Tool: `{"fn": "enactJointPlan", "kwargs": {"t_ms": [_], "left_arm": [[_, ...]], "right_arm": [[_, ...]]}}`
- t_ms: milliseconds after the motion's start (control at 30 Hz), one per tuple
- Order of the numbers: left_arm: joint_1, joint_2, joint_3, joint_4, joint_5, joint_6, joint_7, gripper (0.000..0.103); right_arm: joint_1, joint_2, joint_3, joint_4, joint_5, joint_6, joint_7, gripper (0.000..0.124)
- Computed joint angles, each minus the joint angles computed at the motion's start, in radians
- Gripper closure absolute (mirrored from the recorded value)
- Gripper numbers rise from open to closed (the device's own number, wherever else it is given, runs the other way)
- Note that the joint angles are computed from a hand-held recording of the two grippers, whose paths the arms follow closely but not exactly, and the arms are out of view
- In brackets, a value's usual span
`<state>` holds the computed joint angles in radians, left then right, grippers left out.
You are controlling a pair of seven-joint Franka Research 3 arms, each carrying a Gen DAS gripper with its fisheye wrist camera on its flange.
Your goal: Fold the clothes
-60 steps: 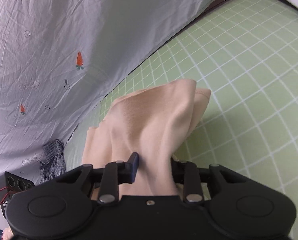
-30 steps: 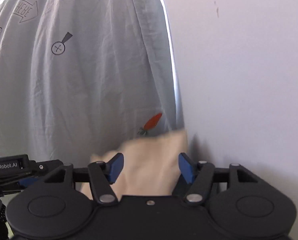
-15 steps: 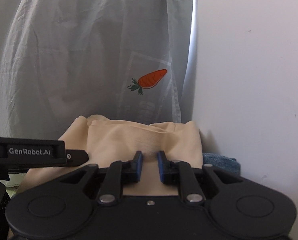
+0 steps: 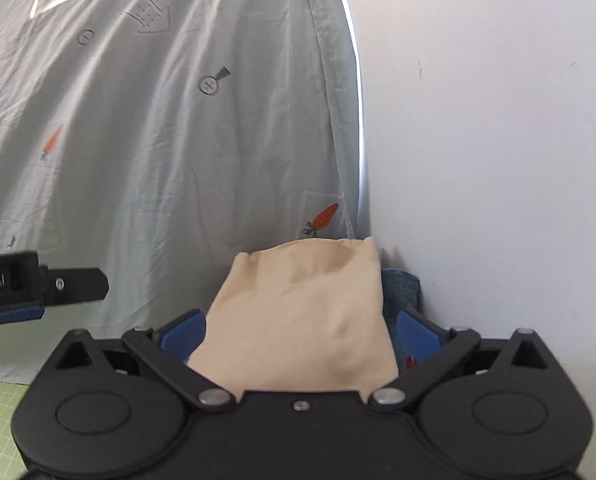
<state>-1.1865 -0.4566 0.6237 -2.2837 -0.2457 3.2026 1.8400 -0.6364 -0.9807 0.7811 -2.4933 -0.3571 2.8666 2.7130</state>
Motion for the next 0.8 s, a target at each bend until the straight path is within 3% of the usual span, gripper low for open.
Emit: {"fn": "enactJointPlan", "kwargs": {"t_ms": [100, 200, 267, 633, 800], "left_arm": [[0.121, -0.155, -0.086, -0.13, 0.064, -0.002, 0.003, 0.0], [0.283, -0.254, -0.197, -0.195, 0.097, -0.136, -0.029, 0.0], [0.347, -0.323, -0.234, -0.228, 0.097, -0.246, -0.011, 0.0], [0.549, -0.614, -0.356, -0.421, 0.045, -0.506, 0.109, 0.0], [0.615, -0.697, -0.392, -0.461, 0.003, -0.579, 0.125, 0.0]], "right_arm": [[0.113, -0.104, 0.009, -0.005, 0.048, -0.15, 0.051, 0.021], [0.219, -0.125, 0.015, 0.055, 0.08, -0.344, 0.086, 0.021], [0.297, -0.099, 0.005, 0.083, 0.083, -0.442, 0.059, 0.021], [0.554, -0.023, 0.043, 0.178, 0.09, -0.869, 0.109, 0.021], [0.648, -0.007, 0.026, 0.177, 0.048, -0.918, 0.151, 0.021]]}}
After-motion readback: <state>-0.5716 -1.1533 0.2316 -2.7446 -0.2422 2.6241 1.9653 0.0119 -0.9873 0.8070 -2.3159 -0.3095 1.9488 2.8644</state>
